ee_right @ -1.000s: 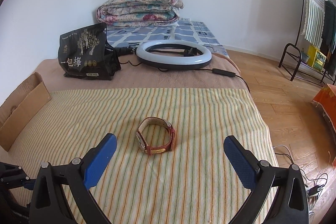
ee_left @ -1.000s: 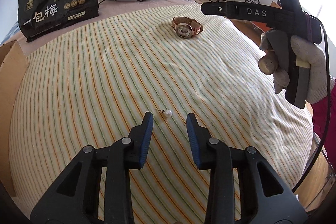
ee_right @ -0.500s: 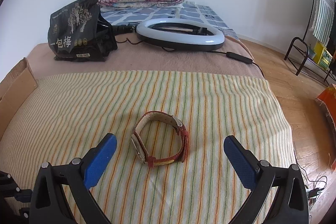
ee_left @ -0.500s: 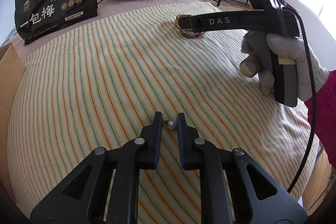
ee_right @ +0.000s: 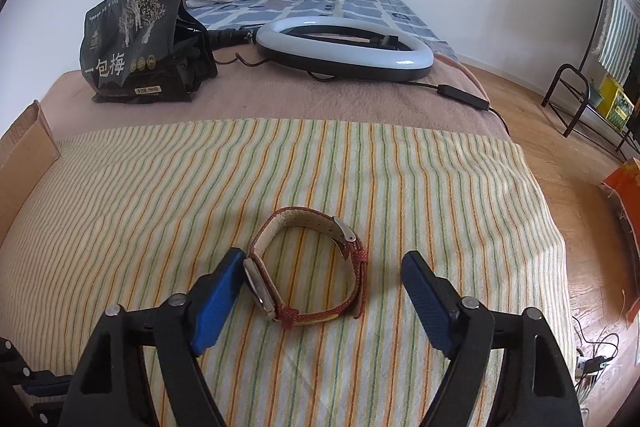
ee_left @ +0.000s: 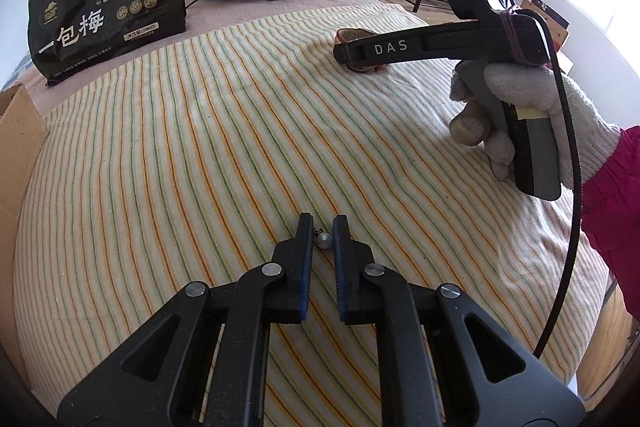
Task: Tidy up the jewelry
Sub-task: 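Grasp the pearl earring with the left gripper while the right gripper grasps the wristwatch, then carry the earring and wristwatch over the box with both grippers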
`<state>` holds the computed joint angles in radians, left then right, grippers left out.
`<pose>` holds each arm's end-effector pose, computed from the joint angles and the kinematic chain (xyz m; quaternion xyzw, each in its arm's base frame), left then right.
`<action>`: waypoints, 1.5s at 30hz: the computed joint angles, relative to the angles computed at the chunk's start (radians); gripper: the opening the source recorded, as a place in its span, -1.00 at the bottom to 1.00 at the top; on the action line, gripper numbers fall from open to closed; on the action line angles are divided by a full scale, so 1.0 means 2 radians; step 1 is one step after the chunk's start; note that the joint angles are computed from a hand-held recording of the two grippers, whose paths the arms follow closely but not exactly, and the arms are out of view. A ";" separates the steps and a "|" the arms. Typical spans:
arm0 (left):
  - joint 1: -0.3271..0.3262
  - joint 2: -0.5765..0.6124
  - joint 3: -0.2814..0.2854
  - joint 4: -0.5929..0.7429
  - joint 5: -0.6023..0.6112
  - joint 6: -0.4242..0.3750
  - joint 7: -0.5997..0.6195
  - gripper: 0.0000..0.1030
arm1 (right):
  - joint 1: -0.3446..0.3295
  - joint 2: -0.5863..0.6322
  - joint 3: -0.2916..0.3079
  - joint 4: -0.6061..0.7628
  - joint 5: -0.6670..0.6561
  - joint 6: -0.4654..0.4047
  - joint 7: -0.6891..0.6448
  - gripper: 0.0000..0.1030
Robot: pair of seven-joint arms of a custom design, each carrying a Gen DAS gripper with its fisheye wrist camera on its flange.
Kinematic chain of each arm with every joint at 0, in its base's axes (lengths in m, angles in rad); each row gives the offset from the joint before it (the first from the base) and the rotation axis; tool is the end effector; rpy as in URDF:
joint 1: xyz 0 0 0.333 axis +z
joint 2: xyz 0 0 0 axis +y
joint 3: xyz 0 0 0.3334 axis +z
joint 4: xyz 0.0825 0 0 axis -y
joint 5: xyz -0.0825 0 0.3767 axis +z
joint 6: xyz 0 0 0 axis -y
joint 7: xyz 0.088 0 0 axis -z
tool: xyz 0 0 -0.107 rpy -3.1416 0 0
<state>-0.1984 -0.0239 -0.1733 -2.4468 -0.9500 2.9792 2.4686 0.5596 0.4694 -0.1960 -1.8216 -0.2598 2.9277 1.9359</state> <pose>0.4807 -0.1268 0.3756 -0.5369 0.7838 -0.2896 0.1158 0.6364 0.2790 0.3751 -0.7563 0.5666 -0.2219 0.2402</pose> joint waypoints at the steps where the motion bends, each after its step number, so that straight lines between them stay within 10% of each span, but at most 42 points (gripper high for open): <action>1: 0.000 0.000 0.000 0.000 0.003 0.000 -0.002 -0.85 | -0.011 -0.001 0.013 -0.001 0.009 0.001 -0.012 0.36; 45: -0.051 -0.131 0.117 -0.059 -0.036 0.006 0.034 -0.85 | 0.017 -0.124 0.047 -0.103 -0.053 0.051 0.040 0.16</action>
<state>-0.3002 -0.2855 0.0605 -2.5638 -1.0229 2.9914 2.5361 0.5941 0.2211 -0.1029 -2.0274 -0.3659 3.0291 2.0153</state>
